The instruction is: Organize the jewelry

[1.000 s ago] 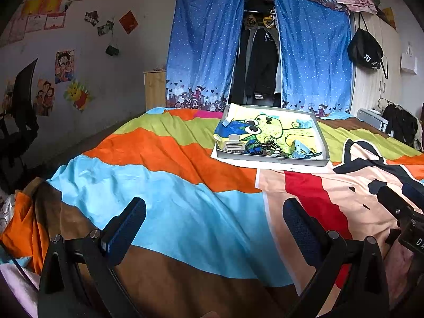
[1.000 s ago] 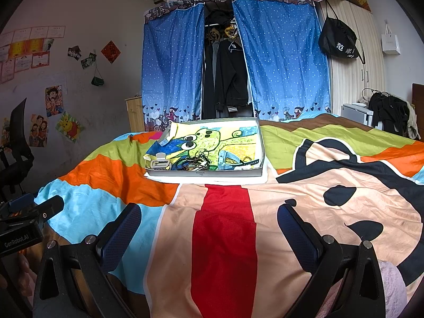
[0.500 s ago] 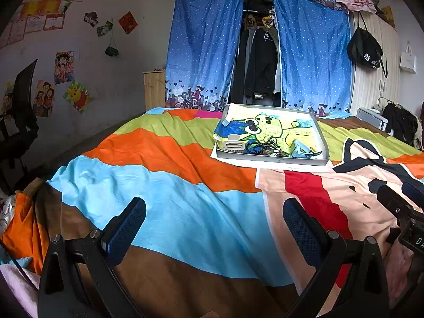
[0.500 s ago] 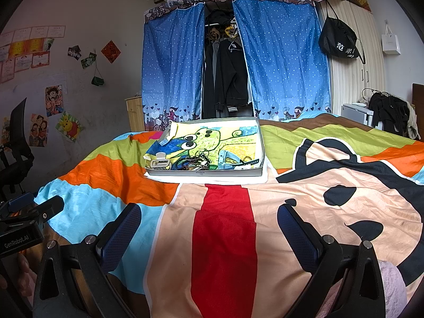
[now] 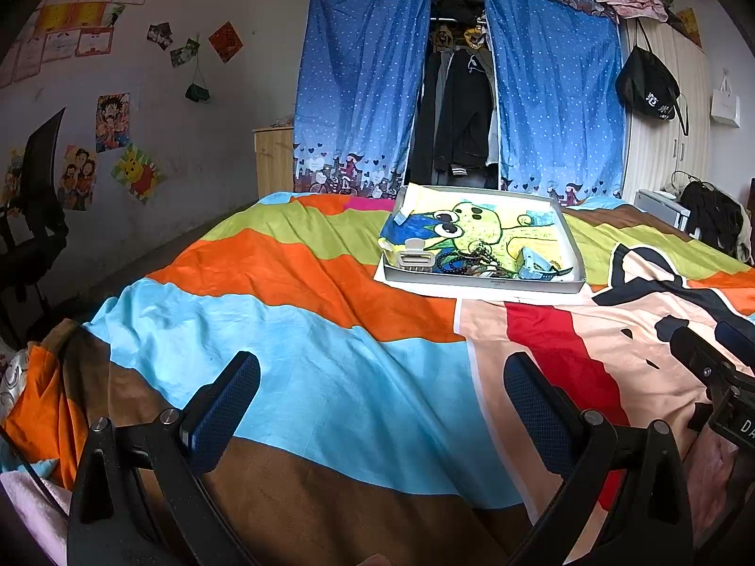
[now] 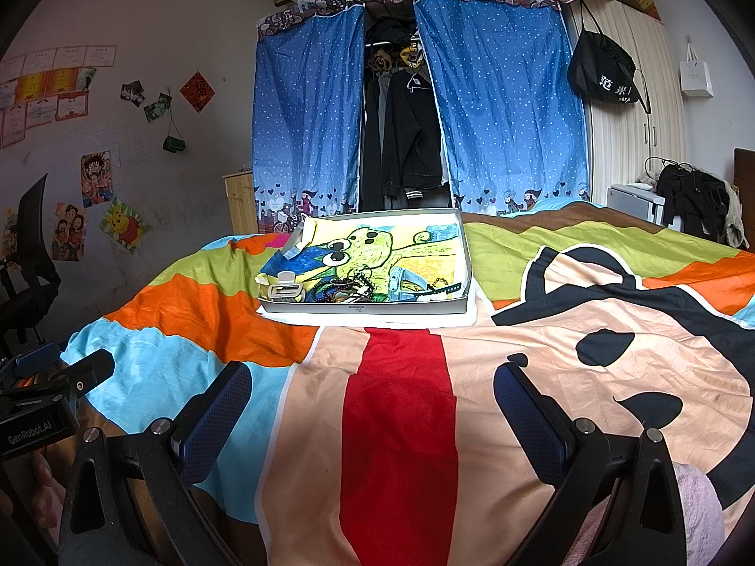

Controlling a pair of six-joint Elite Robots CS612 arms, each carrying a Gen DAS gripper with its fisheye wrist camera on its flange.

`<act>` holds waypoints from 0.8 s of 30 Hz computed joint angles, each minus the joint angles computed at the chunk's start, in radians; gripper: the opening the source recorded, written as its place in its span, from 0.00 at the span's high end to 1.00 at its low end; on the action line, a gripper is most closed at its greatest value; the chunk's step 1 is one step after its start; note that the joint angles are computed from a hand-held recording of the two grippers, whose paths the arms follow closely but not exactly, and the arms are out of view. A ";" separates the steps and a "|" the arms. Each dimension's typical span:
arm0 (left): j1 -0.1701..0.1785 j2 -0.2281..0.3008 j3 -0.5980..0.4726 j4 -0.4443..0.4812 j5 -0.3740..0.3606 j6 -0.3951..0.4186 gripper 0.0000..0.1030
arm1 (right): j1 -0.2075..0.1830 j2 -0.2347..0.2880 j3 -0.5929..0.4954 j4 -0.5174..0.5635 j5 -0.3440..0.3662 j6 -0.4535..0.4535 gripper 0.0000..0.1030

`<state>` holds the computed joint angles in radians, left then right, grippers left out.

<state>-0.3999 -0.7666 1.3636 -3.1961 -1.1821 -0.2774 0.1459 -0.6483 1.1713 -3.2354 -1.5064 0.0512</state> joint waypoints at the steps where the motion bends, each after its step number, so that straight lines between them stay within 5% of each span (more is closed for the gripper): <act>1: 0.000 0.000 0.000 0.000 0.000 0.000 0.02 | 0.000 0.001 -0.001 -0.001 0.000 0.000 0.00; 24: 0.001 0.001 -0.002 -0.003 -0.007 0.011 0.02 | 0.000 0.000 -0.001 0.001 0.000 0.000 0.00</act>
<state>-0.3994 -0.7660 1.3617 -3.1988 -1.1894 -0.2661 0.1461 -0.6484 1.1706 -3.2344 -1.5068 0.0510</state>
